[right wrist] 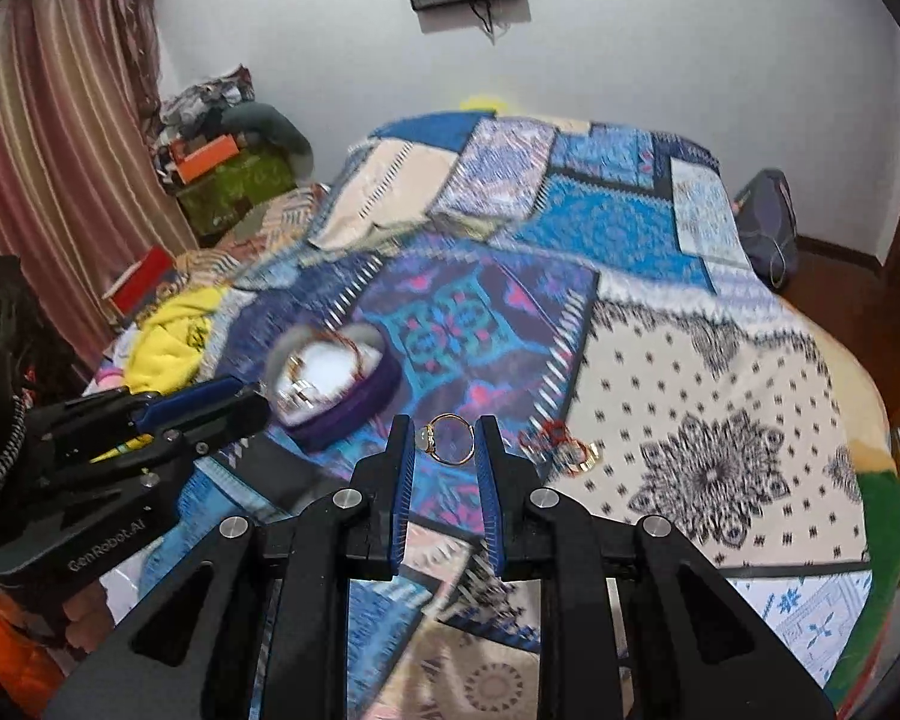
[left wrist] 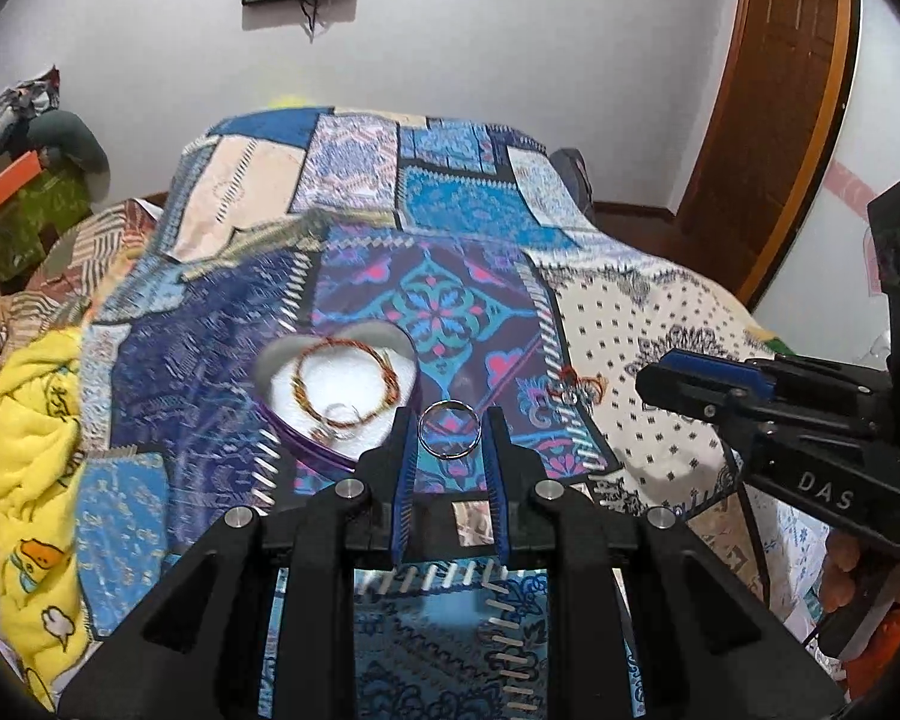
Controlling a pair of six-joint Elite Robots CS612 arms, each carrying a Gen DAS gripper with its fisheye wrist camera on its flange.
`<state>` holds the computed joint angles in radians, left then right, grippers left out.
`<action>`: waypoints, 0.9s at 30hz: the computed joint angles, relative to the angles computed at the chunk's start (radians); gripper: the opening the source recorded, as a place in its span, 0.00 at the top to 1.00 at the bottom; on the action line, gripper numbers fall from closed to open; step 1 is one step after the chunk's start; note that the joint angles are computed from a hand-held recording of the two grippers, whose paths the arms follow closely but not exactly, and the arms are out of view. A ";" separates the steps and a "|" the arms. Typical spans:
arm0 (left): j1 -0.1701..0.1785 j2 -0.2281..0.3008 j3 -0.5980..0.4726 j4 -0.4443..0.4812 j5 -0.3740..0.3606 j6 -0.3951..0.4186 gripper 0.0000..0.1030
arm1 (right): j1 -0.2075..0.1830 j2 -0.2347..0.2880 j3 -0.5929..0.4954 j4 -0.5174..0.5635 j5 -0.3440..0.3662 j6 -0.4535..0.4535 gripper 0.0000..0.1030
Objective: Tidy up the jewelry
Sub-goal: 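Carry both rings over the heart tin and open both grippers to drop them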
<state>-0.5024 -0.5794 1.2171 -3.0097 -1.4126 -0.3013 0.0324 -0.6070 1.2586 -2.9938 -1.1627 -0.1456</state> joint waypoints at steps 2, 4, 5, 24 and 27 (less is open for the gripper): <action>0.002 -0.006 0.008 -0.018 0.011 0.002 0.80 | 0.004 0.003 -0.010 -0.016 0.013 0.004 0.82; 0.005 -0.012 0.016 -0.033 0.021 0.005 0.80 | 0.007 0.005 -0.018 -0.027 0.023 0.007 0.82; 0.007 -0.014 0.019 -0.040 0.027 0.006 0.80 | 0.010 0.007 -0.023 -0.033 0.029 0.009 0.82; 0.057 0.015 -0.022 -0.055 0.034 -0.008 0.80 | 0.045 0.098 -0.194 0.064 0.106 -0.004 0.82; 0.066 0.033 -0.045 -0.028 0.001 -0.025 0.80 | 0.048 0.118 -0.226 0.112 0.114 -0.004 0.82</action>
<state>-0.4363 -0.5463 1.1723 -3.0380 -1.4119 -0.3258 0.0803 -0.4887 1.0321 -2.8821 -1.0490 -0.1497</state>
